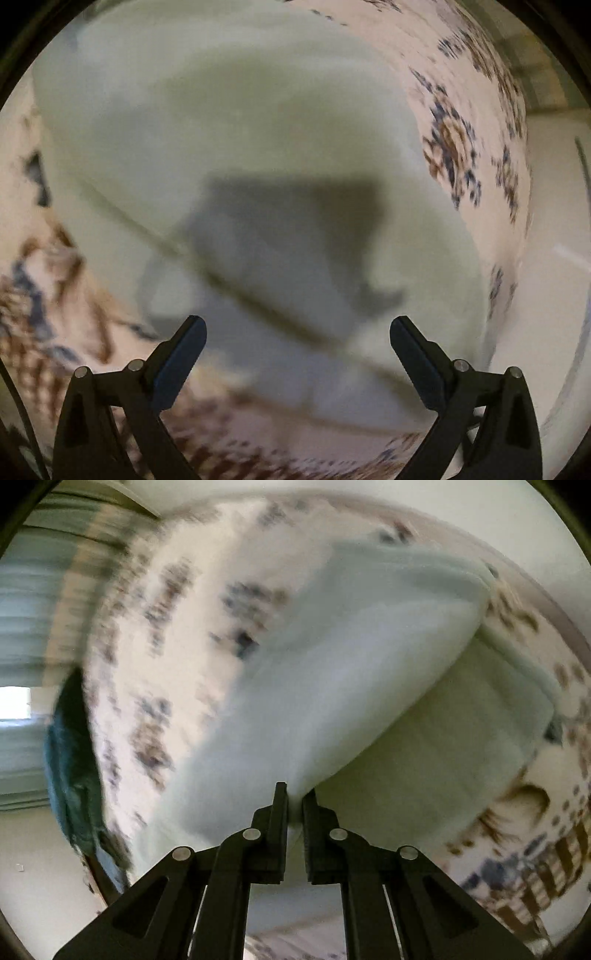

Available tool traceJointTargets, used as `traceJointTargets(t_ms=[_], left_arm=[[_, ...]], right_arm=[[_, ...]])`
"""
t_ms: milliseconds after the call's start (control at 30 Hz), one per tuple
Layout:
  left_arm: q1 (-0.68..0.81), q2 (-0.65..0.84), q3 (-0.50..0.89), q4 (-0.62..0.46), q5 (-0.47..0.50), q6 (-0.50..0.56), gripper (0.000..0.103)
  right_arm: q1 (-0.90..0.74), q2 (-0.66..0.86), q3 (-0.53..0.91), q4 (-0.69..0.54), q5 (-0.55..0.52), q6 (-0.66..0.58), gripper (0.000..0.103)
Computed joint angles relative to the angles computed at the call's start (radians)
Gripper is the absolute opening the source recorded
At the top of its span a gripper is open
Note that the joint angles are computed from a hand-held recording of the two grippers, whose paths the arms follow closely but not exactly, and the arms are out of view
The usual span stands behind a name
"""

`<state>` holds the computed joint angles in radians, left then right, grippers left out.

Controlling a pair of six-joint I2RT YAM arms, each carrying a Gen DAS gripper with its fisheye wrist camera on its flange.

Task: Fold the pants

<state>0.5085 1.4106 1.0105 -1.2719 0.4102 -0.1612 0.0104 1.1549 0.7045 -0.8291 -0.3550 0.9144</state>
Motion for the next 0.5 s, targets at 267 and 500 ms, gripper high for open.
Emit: traceJointTargets(t_ms=[267,500], left_arm=[[0.03,0.035,-0.119,0.186,0.045,-0.148,0.065],[0.048,-0.022,-0.114,0.202,-0.013,-0.093,0.01]], right_arm=[[-0.197,0.046,-0.141,0.077,-0.14,-0.064,0.059],[-0.325,0.018,-0.248,0.223,-0.2,-0.061,0.056]])
